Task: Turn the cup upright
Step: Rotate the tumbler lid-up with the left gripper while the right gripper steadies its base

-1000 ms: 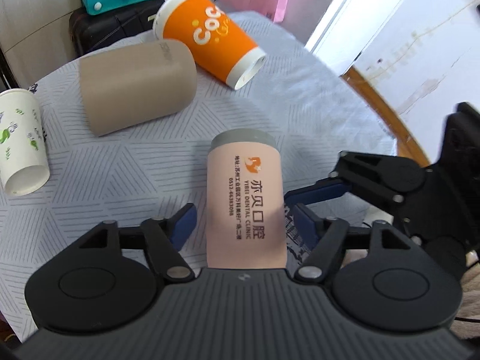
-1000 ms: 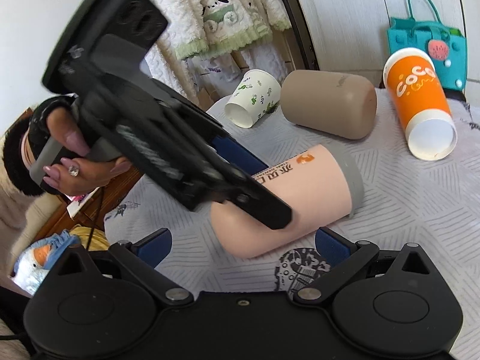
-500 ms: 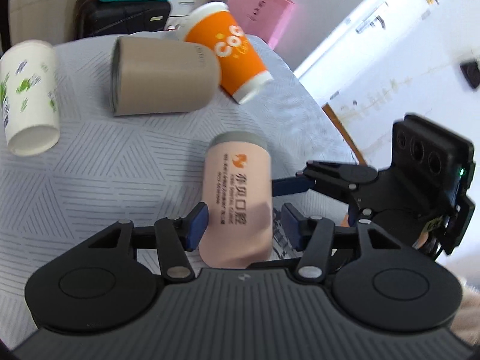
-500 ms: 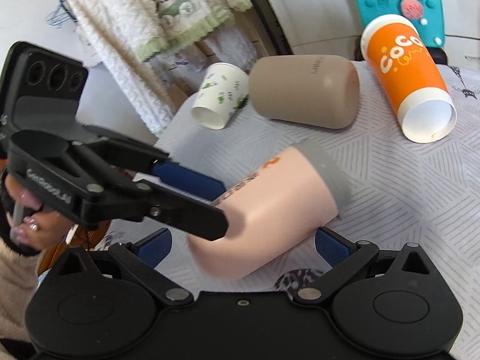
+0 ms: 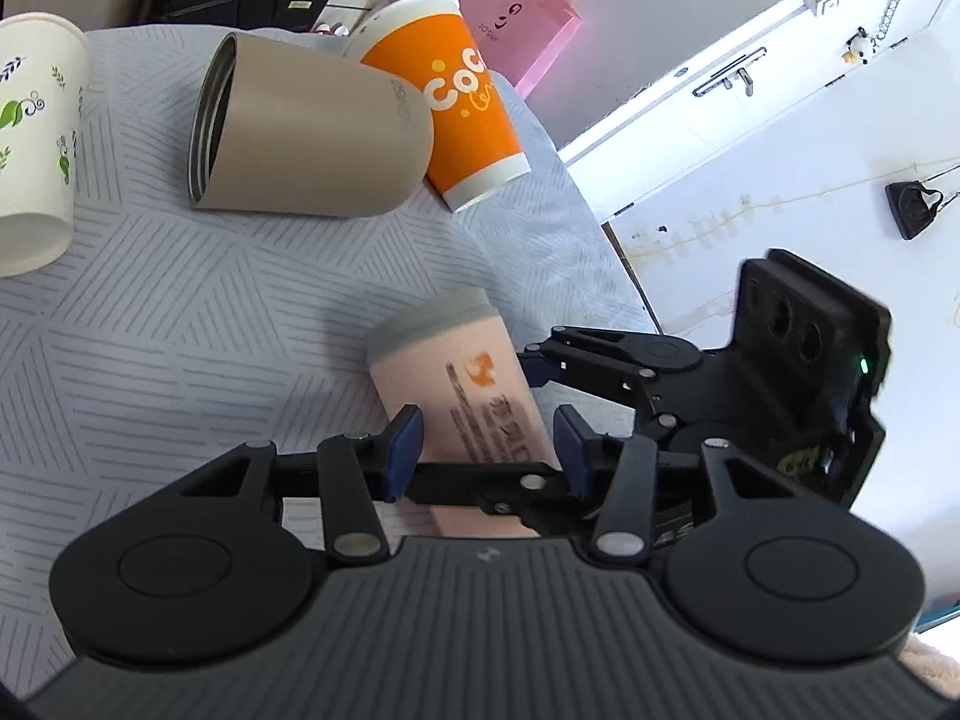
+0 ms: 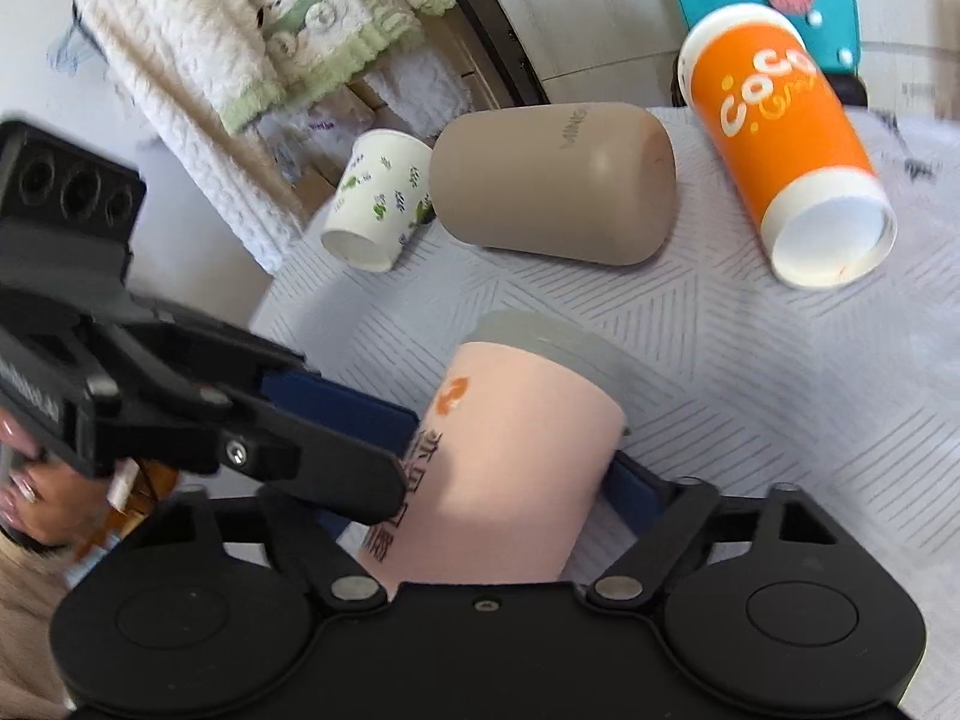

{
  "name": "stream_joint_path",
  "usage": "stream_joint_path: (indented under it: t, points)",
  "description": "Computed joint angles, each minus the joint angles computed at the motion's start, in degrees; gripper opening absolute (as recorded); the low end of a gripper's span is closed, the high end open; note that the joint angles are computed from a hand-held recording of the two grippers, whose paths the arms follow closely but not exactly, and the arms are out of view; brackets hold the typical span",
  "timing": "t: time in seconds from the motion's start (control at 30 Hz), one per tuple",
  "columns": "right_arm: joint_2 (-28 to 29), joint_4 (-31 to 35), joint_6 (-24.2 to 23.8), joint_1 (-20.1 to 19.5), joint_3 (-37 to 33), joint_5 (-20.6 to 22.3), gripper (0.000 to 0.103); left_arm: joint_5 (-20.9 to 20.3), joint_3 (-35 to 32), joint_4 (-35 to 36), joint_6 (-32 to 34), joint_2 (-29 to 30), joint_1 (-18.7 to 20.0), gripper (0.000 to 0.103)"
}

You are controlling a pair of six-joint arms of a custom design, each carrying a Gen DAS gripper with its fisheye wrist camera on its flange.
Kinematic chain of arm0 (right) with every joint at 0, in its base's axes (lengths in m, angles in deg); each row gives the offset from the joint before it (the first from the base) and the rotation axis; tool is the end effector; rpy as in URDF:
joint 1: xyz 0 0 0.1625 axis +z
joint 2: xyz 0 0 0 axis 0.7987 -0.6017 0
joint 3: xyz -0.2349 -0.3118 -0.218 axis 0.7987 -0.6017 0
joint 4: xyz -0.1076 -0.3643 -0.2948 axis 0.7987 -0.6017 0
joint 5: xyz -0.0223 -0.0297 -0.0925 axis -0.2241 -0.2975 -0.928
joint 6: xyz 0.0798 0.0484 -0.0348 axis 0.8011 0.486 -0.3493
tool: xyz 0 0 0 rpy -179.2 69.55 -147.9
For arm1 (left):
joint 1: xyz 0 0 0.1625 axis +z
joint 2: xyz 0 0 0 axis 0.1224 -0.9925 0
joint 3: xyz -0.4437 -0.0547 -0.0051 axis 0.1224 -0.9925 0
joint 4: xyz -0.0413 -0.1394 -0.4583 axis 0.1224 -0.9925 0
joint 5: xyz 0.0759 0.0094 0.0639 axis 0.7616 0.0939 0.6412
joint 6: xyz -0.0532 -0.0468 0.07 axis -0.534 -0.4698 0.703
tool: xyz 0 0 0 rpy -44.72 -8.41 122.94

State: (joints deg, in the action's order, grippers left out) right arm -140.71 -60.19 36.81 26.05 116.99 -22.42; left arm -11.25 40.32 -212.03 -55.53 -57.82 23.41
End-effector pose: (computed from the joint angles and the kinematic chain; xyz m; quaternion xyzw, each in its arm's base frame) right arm 0.0508 -0.4205 0.3830 0.2922 -0.9463 0.1123 0.0809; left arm -0.3960 -0.4120 0.0393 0.1442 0.9801 -0.1361 0.0035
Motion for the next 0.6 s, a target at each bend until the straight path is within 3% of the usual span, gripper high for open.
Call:
stream_joint_path:
  t: [0.1, 0.27, 0.43, 0.53, 0.6]
  points:
    - [-0.4, 1.3, -4.6, -0.1, -0.4, -0.6, 0.076, 1.7, -0.1, 1.4, -0.1, 0.1, -0.4, 0.046]
    - [0.5, 3.5, -5.4, -0.2, -1.9, -1.2, 0.075, -0.5, -0.1, -0.1, -2.3, 1.5, 0.1, 0.053]
    - [0.5, 6.9, -8.0, 1.6, -2.9, -5.5, 0.086, -0.6, 0.0, -2.8, -5.0, 3.1, -0.3, 0.055]
    - [1.6, 11.5, -5.8, 1.0, -5.5, -5.4, 0.085, -0.9, 0.5, -4.6, -7.2, 4.0, -0.6, 0.059]
    - [2.6, 13.3, -4.1, 0.3, -7.0, -4.7, 0.079, -2.0, 0.5, -5.9, -7.9, 4.7, -0.5, 0.06]
